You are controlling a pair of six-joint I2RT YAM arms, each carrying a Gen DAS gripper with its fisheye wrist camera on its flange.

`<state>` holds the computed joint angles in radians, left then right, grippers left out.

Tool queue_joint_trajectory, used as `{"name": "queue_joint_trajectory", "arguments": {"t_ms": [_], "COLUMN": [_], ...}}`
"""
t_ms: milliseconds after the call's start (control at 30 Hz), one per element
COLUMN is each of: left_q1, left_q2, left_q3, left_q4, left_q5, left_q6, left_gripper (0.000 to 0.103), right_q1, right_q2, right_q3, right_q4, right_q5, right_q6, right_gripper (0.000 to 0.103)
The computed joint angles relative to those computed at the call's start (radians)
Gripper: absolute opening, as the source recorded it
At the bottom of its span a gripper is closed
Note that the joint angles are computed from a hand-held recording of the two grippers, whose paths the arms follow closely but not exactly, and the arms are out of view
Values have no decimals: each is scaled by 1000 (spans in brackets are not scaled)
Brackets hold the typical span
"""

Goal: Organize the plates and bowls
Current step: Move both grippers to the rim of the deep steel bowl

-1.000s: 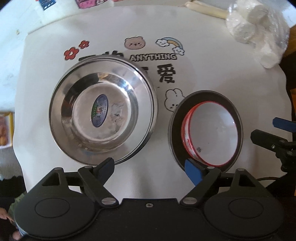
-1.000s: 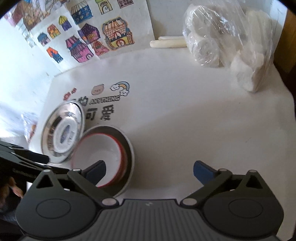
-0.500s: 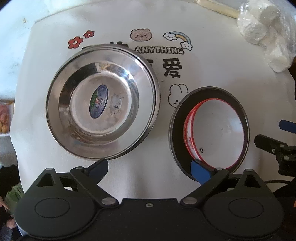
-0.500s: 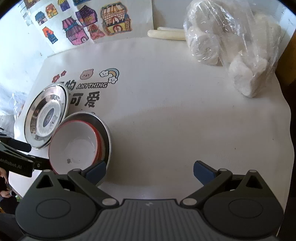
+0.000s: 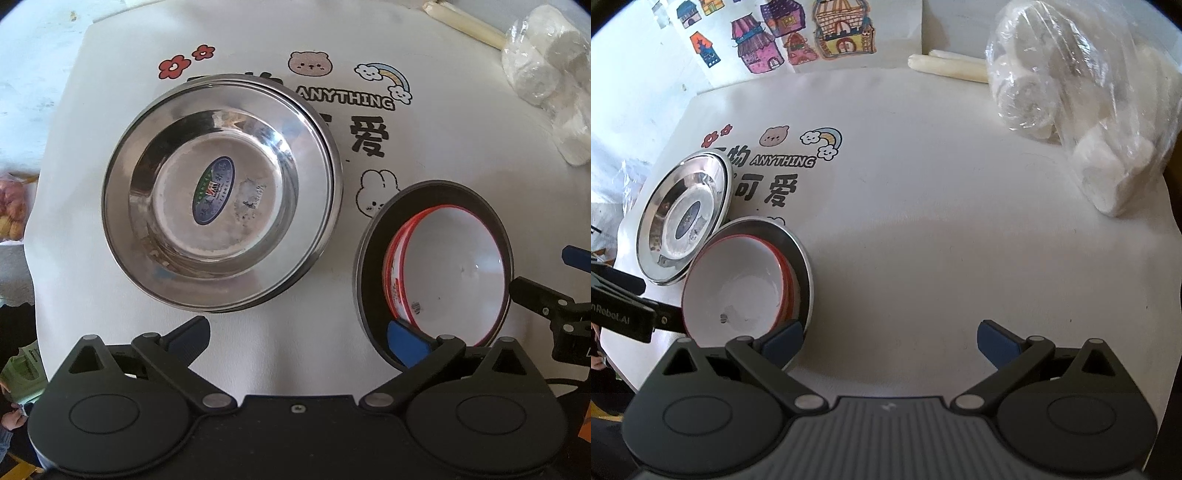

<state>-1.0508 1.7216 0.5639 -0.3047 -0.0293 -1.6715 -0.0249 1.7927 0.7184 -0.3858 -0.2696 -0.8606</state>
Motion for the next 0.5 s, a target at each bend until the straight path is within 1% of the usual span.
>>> {"name": "queue_joint_trajectory", "arguments": {"t_ms": [500], "left_q1": [3], "left_q2": [26], "left_q3": [12], "left_q4": [-6], "left_q5": [-17], "left_q6": [-18], "left_gripper": [102], "right_q1": [30], "right_q2": [32], "right_q3": [6], "right_q4": [23], "right_q5": [2], "right_q6": [-11], "right_gripper": [103]}}
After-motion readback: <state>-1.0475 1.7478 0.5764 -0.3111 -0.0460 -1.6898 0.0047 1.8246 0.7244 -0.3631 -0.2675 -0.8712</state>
